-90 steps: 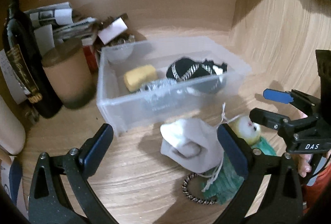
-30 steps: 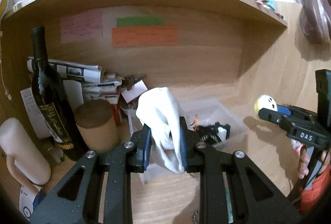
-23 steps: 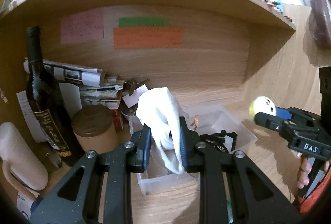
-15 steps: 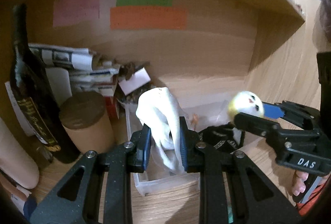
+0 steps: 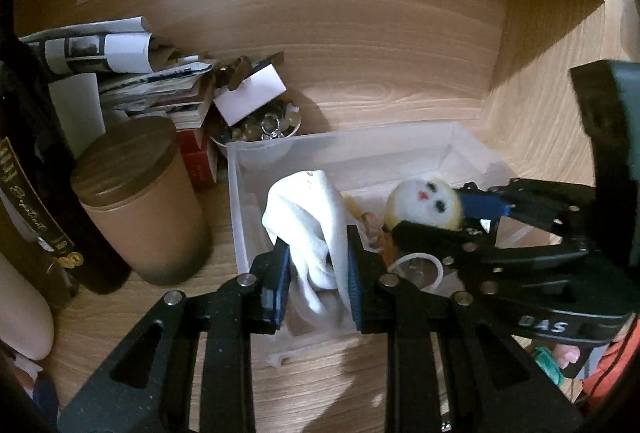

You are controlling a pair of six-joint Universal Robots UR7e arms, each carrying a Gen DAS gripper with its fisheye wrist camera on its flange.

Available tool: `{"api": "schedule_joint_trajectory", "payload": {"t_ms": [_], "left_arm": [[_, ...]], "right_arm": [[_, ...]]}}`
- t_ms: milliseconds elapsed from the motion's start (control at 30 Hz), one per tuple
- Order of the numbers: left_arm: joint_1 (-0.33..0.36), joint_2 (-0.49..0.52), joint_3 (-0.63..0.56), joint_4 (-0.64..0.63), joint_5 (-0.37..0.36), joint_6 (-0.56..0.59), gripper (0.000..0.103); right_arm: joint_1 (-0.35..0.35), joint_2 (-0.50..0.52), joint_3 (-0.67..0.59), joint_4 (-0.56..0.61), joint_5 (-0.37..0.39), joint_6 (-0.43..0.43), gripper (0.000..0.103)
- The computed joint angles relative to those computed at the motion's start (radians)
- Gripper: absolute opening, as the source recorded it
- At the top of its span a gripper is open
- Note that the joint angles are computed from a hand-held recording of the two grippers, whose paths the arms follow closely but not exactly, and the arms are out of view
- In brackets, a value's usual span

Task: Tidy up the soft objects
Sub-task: 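Carry the ball and cloth into the clear bin and open both tools, then grasp the green glove with the right tool while the left tool grasps the beaded bracelet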

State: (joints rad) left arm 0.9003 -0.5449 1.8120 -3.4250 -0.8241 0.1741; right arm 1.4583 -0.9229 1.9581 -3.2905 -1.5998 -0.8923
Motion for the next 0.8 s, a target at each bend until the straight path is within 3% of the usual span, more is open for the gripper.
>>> {"api": "schedule_joint_trajectory", "payload": {"t_ms": [133, 400, 467, 700, 800], "left_arm": [[-0.005, 0.005, -0.004, 0.006, 0.014, 0.009, 0.025], [-0.012, -0.028, 0.026, 0.034, 0.003, -0.042, 0.050], [-0.025, -0.031, 0.044, -0.001, 0.014, -0.029, 0.059], [-0.083, -0.056, 0.127, -0.148, 0.053, 0.019, 0.073], [-0.111, -0.064, 0.163, -0.212, 0.073, 0.038, 0.089]], "right_arm": [[0.001, 0.025, -0.018, -0.004, -0.027, 0.001, 0.042], [-0.001, 0.017, -0.021, 0.019, -0.038, 0.021, 0.046], [-0.003, 0.006, -0.011, 0.018, -0.028, 0.022, 0.052], [-0.013, -0.051, 0.063, -0.087, 0.047, 0.015, 0.070], [-0.022, -0.088, 0.107, -0.131, 0.088, 0.010, 0.073]]}}
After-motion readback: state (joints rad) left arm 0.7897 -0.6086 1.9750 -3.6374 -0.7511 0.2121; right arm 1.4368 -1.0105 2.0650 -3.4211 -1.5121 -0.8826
